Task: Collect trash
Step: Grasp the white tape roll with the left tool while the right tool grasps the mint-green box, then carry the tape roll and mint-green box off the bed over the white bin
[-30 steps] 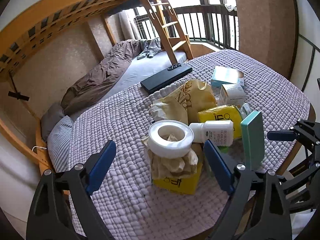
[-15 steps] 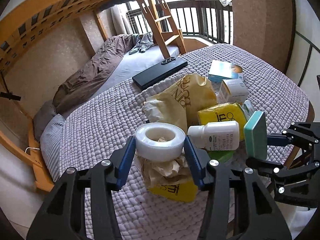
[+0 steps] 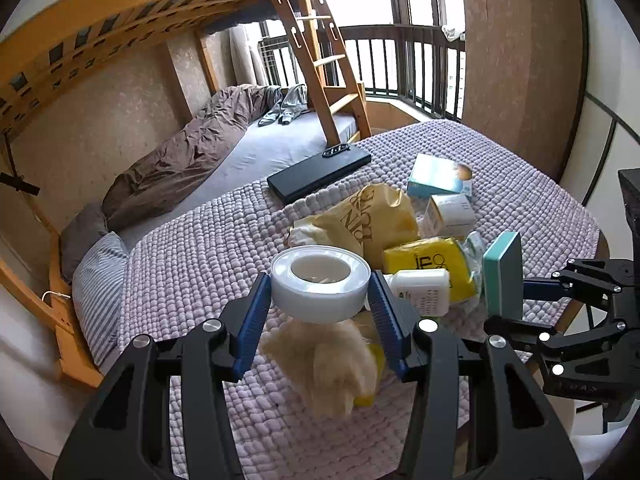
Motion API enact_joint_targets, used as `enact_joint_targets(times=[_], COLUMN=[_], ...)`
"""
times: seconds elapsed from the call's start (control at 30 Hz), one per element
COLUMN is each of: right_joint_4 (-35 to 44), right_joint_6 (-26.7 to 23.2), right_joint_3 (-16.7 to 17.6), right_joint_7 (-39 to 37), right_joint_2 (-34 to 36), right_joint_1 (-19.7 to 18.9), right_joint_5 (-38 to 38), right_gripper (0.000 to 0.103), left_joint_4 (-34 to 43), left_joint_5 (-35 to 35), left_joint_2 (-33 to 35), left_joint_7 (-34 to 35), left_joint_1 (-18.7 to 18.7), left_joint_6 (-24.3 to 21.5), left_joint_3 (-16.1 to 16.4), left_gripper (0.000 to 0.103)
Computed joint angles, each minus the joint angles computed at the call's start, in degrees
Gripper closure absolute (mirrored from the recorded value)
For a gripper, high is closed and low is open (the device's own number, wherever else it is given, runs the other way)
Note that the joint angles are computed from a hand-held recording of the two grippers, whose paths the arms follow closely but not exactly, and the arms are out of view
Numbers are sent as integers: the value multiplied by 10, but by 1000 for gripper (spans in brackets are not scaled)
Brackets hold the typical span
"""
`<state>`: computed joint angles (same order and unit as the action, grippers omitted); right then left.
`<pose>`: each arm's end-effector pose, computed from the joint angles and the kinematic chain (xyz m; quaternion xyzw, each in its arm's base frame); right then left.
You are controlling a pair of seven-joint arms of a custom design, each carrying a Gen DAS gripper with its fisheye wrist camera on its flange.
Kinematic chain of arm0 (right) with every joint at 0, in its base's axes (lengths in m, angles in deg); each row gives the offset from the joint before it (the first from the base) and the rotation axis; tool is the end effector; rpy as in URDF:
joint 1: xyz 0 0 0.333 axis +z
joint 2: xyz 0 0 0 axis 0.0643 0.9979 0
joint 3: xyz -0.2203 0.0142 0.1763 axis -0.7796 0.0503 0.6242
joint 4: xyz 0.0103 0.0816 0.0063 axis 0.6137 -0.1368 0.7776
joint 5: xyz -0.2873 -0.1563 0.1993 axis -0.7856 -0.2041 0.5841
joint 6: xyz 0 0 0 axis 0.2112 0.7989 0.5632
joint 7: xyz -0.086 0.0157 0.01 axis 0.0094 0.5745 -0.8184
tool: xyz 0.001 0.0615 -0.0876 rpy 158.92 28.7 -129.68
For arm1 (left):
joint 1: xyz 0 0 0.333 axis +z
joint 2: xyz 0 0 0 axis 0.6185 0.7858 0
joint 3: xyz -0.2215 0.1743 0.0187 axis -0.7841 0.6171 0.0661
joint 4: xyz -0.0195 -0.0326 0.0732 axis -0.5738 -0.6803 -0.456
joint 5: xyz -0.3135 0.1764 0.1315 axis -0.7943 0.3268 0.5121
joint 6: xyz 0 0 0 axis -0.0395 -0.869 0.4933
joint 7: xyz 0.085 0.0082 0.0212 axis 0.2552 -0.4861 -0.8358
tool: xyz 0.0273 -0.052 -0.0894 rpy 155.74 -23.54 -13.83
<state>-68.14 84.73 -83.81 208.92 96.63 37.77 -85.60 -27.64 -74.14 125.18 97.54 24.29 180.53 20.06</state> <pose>0.6421 0.4370 0.4719 -0.6284 0.6842 -0.1846 0.3208 0.7222 -0.2388 0.5231 -0.3742 0.8395 -0.3177 0.2332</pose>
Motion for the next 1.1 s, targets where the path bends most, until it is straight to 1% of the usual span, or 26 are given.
enact_joint_targets(times=[0.23,0.5,0.8,1.1], right_joint_4=[-48,-84,-129,-195], right_joint_6=[17,26,38,49], right_joint_3=[3,11,21,31], right_joint_7=[13,18,21,32], right_joint_2=[-31,-53,-81,-124], right_joint_1=[-4,-6,-5,-8], right_joint_5=[-6,-11,-18,-24], right_gripper=[61,61,61,61], left_joint_4=[-36,-82,-165,-232], left_joint_5=[-25,-31,-52,-63], left_joint_2=[-29,-58,-110,-148], left_joint_7=[8,5,6,-7], left_joint_1=[12,15,24,24], left_joint_6=[8,23,50,50], left_joint_3=[-12,-9,-15,-17], left_gripper=[51,51,51,51])
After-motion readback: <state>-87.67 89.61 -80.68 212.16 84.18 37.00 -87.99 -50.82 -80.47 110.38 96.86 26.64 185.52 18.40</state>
